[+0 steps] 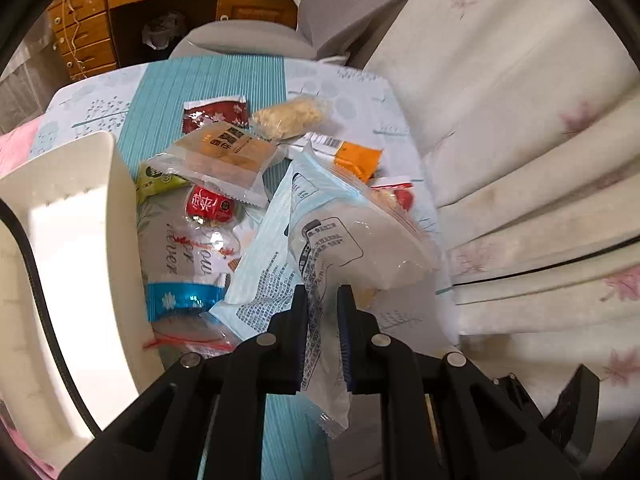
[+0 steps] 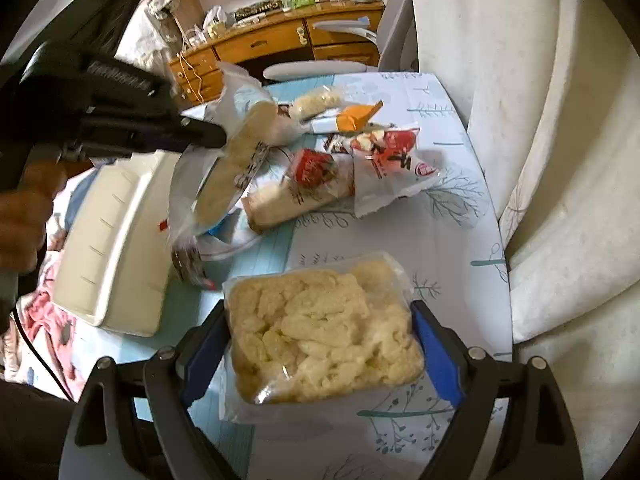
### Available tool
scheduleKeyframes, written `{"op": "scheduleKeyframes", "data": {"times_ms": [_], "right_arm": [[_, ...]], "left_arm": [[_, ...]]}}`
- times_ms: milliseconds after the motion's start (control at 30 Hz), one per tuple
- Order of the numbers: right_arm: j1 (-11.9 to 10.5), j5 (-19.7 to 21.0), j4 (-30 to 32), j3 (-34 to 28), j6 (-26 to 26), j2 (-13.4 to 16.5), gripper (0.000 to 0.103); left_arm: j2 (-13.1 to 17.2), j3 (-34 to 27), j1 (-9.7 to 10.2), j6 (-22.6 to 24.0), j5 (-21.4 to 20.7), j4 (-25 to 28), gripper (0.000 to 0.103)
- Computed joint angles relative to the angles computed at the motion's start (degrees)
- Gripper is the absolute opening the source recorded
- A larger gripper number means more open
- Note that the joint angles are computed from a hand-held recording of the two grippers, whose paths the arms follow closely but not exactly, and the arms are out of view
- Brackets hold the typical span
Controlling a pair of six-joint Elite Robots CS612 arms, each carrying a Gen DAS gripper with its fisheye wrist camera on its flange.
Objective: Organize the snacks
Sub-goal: 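Carry both held bags over the white tray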
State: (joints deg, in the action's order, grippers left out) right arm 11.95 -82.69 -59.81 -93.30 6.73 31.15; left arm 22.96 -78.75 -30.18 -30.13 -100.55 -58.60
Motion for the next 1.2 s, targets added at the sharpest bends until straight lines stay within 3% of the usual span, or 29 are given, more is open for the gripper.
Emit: {"op": "scheduleKeyframes", "data": {"times_ms": [467, 700, 833, 1033, 1200], "right_arm": [[-0.18, 6.99, -0.43, 1.31, -4.16, -1.74, 0.087], [0.12, 13.01, -0.9, 2.66, -5.07, -2.53, 0.087], [0.68, 15.2, -1.2, 3.65, -5.2, -3.0, 0.087], [2.48, 15.42, -3.37, 5.66, -7.2, -4.16, 0.087], [4.18, 15.61, -5.93, 8.18, -7.78, -5.43, 0.087]], "left_arm": [[6.78, -17.49, 0.26, -16.28, 3.66, -8.48, 0.011], [10.21, -24.63, 0.52, -22.88, 6.53, -13.98, 0.011], [10.52, -26.57, 0.74, -24.08, 8.83, -13.25, 0.01], [10.96, -28.5, 2.19, -25.97, 10.65, -10.77, 0.01], [10.17, -29.93, 3.17, -23.34, 12.49, -6.58, 0.01]]}}
